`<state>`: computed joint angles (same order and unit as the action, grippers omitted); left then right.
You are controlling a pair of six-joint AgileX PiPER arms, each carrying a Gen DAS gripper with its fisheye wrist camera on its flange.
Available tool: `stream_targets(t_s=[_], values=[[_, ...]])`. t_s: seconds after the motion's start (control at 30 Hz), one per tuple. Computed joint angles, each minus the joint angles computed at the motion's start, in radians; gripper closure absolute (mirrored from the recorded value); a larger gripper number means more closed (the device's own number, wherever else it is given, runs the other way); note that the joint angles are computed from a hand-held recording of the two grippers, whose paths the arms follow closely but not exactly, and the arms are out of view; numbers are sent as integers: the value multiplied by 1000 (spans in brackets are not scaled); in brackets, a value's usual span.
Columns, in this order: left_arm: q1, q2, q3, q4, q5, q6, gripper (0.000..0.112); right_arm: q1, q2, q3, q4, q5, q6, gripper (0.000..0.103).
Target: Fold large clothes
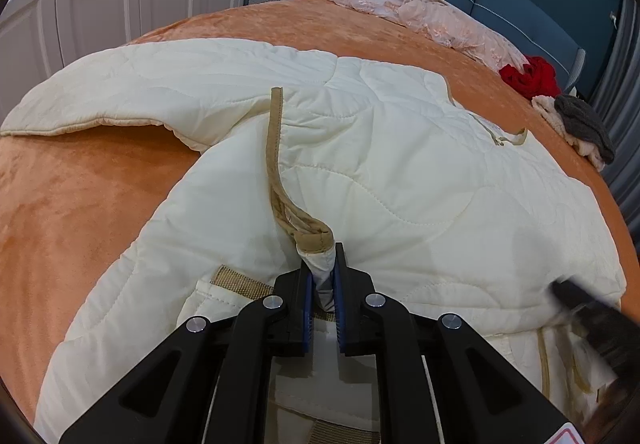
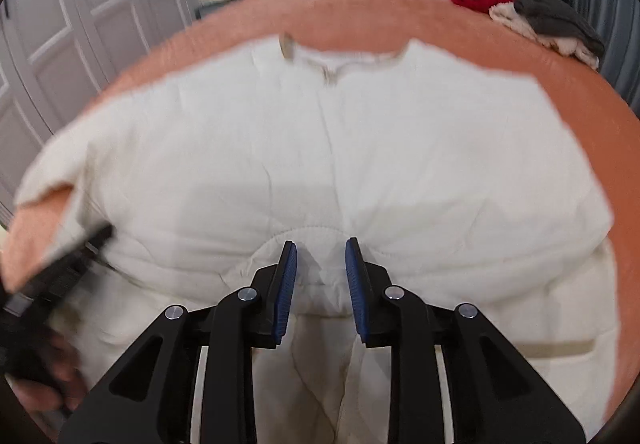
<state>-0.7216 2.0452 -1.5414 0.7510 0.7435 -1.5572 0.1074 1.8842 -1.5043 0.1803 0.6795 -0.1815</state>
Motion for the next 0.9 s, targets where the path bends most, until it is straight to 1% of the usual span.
stream_targets(t_s=[0.03, 0.13, 0.2, 0.27, 0.3, 0.33, 0.37, 0.4, 0.43, 0.47, 0.5, 0.53, 0.57, 0.6, 0.63, 0.7, 0.73, 0.8, 0.87, 0.9], values=[[-1, 1, 3, 8, -5, -8, 101, 2, -8, 35, 0, -41, -3, 79], [-1, 3, 9, 19, -12, -22, 101, 10, -4, 42, -31, -58, 17, 79], [0, 1, 16, 27, -22, -35, 100, 15, -5, 60, -47, -86, 24, 79], [8, -16, 40, 29, -53, -52, 99, 28, -14, 71, -80, -102, 53, 79], [17, -35, 61, 21, -82, -59, 98, 29, -17, 73, -84, -101, 56, 79], [37, -77, 109, -2, -143, -68, 93, 27, -23, 78, -81, -103, 53, 79], [60, -132, 169, -26, -202, -83, 82, 24, -23, 76, -73, -100, 47, 79], [72, -175, 219, -11, -236, -125, 76, 21, -34, 85, -68, -97, 42, 79], [89, -253, 296, 33, -256, -204, 62, 21, -35, 84, -71, -94, 45, 79], [102, -311, 353, 82, -260, -272, 52, 27, -28, 75, -86, -92, 57, 79], [142, -396, 427, 97, -267, -301, 48, 33, -30, 78, -113, -94, 77, 78], [184, -452, 473, 82, -274, -290, 42, 42, -34, 82, -137, -96, 99, 78], [258, -515, 525, 30, -289, -238, 39, 46, -38, 88, -157, -102, 112, 78], [346, -563, 569, -62, -321, -147, 39, 48, -41, 92, -164, -104, 118, 78], [437, -596, 607, -162, -366, -47, 39, 47, -44, 95, -164, -106, 117, 78], [622, -630, 658, -362, -422, 153, 39, 33, -51, 103, -123, -109, 84, 78], [722, -630, 661, -456, -417, 253, 39, 29, -55, 107, -109, -109, 74, 78], [886, -591, 654, -653, -450, 453, 39, 17, -57, 108, -71, -105, 45, 77], [991, -537, 629, -853, -449, 648, 39, 19, -59, 109, -70, -104, 48, 77], [1026, -512, 624, -953, -466, 730, 40, 20, -58, 107, -75, -104, 53, 77]])
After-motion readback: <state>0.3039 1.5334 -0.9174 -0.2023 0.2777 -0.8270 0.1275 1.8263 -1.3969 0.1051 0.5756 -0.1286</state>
